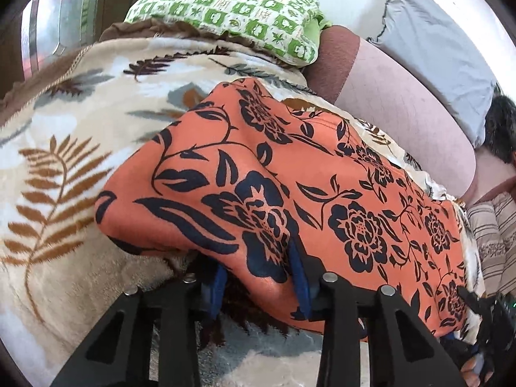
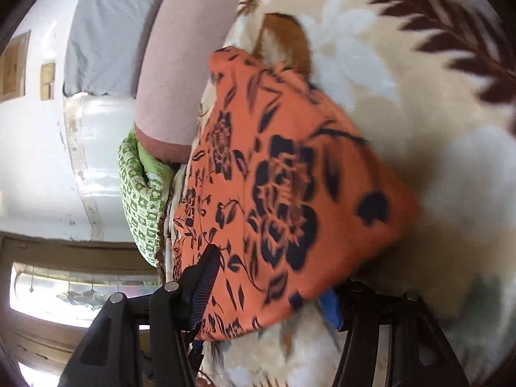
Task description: Fold small clothes
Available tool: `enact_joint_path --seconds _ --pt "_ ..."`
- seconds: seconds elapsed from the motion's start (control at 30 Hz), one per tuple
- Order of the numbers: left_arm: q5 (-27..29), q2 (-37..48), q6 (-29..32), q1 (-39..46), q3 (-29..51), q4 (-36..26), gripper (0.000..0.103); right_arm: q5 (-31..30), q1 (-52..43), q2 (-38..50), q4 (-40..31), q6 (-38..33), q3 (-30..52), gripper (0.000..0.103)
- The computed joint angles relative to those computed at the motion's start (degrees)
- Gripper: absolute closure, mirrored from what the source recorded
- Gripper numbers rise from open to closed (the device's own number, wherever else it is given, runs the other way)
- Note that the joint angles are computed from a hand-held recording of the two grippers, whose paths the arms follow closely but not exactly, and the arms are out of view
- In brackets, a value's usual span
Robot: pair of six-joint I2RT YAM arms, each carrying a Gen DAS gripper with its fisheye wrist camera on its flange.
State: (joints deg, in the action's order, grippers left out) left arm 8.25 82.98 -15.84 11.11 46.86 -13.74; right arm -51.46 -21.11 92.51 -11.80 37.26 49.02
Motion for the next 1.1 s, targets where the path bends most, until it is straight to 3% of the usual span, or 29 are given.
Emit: enact_joint_path --seconds 0.2,0.3,0.33,0.4,0.53,0.57,0.67,0.93,1.1 --pt "-2.93 -0.38 2.29 -1.4 0.43 -0.84 0.066 7.64 5.51 -0.61 3.47 0.71 0.5 0.042" --pt "-3.73 -0.28 3.03 -1.8 0.64 -1.01 0.067 11.3 7.39 -0.91 2.32 -0.72 1.27 0.055" --pt "-3.73 -0.3 3.19 -1.77 0.68 -1.1 0.067 12.42 7.92 -0.66 2.08 -1.04 1.62 0.069" --pt "-3.88 -0.37 3.36 -1.85 0.77 -1.27 0.067 14.7 8.76 0.69 0.68 -2.11 2.7 0.076" --pt "-3.74 0.33 3.38 -1.74 1.62 -2.35 0.066 15.13 8.6 0.86 0.89 -2.85 2.44 0.077" --pt "-3.2 0.86 3.26 -1.38 2.05 -2.93 0.059 15.07 8.48 0.83 0.86 -3.12 2.31 0.076" --pt "3.23 3.62 1.85 1.7 4.16 -5.24 0.043 13.8 7.94 1.44 0.8 -2.98 2.5 0.076" --pt "23.91 9.09 0.03 11.92 8.42 -7.86 0.045 10.31 5.65 2.19 -0.73 -5.26 2.75 0.077" --pt "27.05 9.83 1.48 13.24 9.62 -9.85 0.049 7.84 4.28 2.99 -2.69 -6.99 3.63 0.077"
